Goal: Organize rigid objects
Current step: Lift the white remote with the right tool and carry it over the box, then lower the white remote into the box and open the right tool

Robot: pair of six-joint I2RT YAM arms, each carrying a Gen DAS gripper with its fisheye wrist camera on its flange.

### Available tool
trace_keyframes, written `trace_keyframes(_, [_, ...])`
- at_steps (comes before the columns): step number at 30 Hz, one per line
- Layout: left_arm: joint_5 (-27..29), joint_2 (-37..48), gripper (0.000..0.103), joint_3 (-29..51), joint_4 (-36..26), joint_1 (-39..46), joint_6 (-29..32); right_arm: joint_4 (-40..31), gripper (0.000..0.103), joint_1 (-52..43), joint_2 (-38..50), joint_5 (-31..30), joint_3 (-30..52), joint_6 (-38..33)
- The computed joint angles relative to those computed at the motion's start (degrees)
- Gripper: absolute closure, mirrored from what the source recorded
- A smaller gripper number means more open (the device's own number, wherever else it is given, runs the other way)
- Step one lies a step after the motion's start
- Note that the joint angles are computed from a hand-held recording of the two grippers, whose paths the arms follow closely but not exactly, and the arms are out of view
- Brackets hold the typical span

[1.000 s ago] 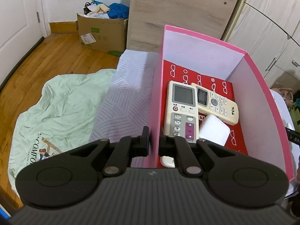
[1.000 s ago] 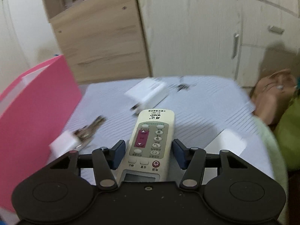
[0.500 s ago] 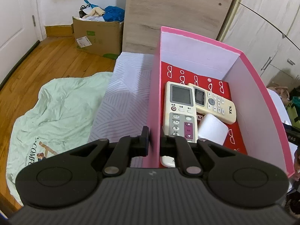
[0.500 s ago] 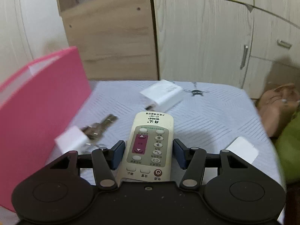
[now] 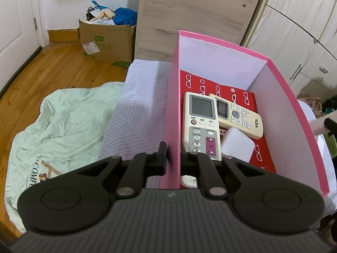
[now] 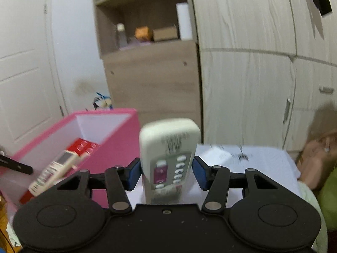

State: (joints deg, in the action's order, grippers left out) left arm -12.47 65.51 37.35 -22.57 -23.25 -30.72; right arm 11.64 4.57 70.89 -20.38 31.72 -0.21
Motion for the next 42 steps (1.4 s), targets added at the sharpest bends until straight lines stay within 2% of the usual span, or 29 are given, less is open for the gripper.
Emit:
trace_keyframes(7, [1.51,-0.50,0.094,-0.38,0.28,1.13,0.79,-2.91,0.046,2.79,-7.63,-4.70,1.30,2.52])
trace_keyframes(13, [1.68,-0.46,0.094,-0.56,0.68,1.24,1.25,-8.32,0.050,4.91,-8.16,-12.47,4.76,2.70])
trace_keyframes(14, [1.79,-0.56,0.093,-0.68,0.80,1.28,1.29,-8.32,0.061,5.23,-7.86,-13.49,5.10,3.36])
trace_keyframes(16, [2.09,-0.74,0.093,-0.84,0.87,1.49,1.46,-8.29,0.074,6.07,-6.46,-14.64,6.05,4.08])
trace_keyframes(17, [2.04,-0.69,0.093,-0.84,0.87,1.50,1.55,-9.66,0.074,6.60,-5.43,-14.54,7.22,3.92])
trace_keyframes(21, [2.04,-0.61,0.093,-1.01,1.13,1.53,1.68,-7.13,0.076,10.47,0.48,-10.48,9.35,4.34])
trace_keyframes(23, [2.03,-0.55,0.093,-1.01,1.25,1.44,1.58,-6.79,0.078,11.66,1.82,-7.46,10.45,4.45])
trace_keyframes(28, [1.98,-0.09,0.093,-0.43,0.84,1.29,1.46,-9.20,0.079,13.04,2.28,-6.06,15.13,2.14])
trace_keyframes(31, [1.92,-0.02,0.093,-0.36,0.85,1.17,1.41,-12.27,0.081,13.53,3.05,-7.53,19.69,1.85])
trace_keyframes(35, [2.06,-0.17,0.093,-0.24,0.61,1.21,1.46,-13.45,0.083,13.82,2.98,-10.92,21.63,2.04])
trace_keyframes(42, [2.44,-0.33,0.093,-0.29,0.50,1.53,1.81,-13.49,0.084,20.45,7.82,-0.94,21.09,-3.41])
